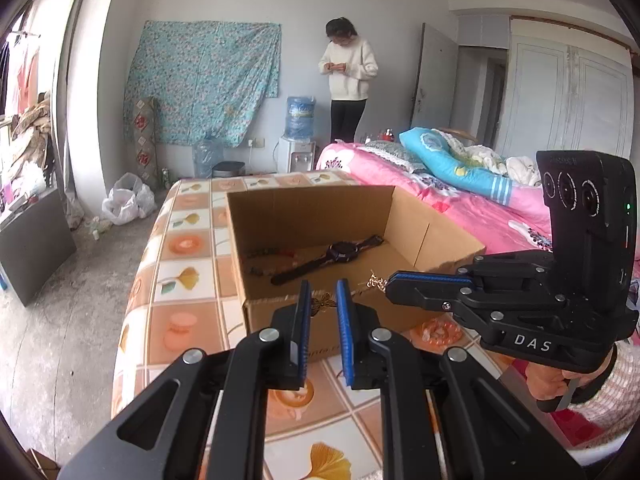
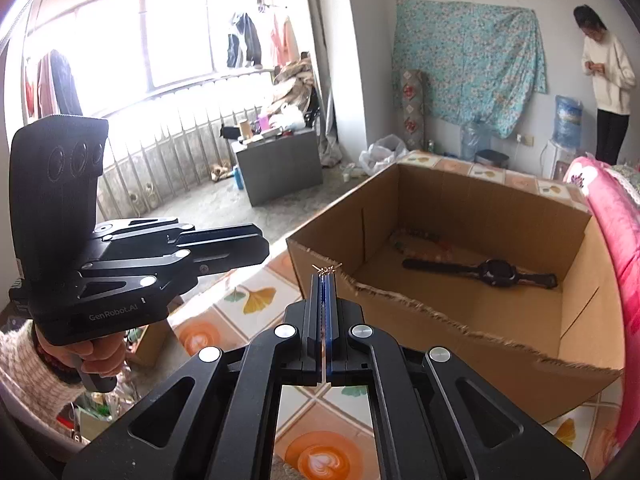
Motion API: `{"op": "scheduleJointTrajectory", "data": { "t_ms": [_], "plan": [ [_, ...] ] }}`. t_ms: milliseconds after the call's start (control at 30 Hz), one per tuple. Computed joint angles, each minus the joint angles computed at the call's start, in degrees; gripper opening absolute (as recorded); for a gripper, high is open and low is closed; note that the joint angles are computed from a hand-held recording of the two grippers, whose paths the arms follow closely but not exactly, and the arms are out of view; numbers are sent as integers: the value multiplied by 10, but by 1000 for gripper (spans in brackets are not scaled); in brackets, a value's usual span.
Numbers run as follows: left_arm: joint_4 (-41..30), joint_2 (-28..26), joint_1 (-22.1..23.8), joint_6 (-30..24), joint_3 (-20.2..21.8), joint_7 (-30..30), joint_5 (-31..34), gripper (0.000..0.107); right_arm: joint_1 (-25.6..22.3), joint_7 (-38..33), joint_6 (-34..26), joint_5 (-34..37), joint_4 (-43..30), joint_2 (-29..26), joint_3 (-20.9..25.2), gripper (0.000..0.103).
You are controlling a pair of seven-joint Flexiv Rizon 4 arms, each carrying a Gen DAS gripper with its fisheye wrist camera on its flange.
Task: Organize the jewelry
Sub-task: 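Carry the charm over the cardboard box and open the left gripper, then withdraw the left gripper from the box back over the table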
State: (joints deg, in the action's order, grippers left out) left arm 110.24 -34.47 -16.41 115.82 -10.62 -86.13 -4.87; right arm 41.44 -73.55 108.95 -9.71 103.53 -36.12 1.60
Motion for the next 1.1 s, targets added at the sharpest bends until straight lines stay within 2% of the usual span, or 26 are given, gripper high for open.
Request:
{"op": "scheduleJointTrajectory", "data": {
  "t_ms": [100, 200, 300, 400, 467, 500, 600, 700, 833, 1100],
  "plan": [
    [-49, -11, 0, -40, -6, 18, -2, 12, 13, 11, 3, 27, -11, 3, -27, 0],
    [-113, -34, -13, -109, 4, 37, -25, 12, -5, 42, -29, 36, -43, -10, -24, 0],
    [-193, -69, -58, -199, 62, 44, -64, 12, -28, 85, -79, 28, -84, -32, -19, 0],
    [-268, -105, -87, -280, 112, 28, -75, 12, -41, 124, -128, 11, -119, -54, -19, 0],
    [-306, -123, -100, -320, 140, 9, -65, 12, -63, 140, -159, -5, -147, -72, 1, 0],
    [-324, -132, -106, -336, 153, -3, -57, 12, -68, 148, -177, -12, -156, -76, 8, 4],
    [-361, -150, -118, -371, 182, -39, -35, 13, -72, 168, -194, -33, -172, -88, 6, 9],
    [-369, -154, -116, -380, 184, -63, -14, 20, -71, 180, -182, -47, -164, -87, 0, 17],
    [-368, -151, -117, -373, 191, -94, 21, 22, -63, 193, -159, -59, -149, -82, -17, 19],
    [-314, -112, -117, -307, 188, -125, 56, 24, -36, 199, -96, -58, -108, -63, -52, 23]
  ]
}}
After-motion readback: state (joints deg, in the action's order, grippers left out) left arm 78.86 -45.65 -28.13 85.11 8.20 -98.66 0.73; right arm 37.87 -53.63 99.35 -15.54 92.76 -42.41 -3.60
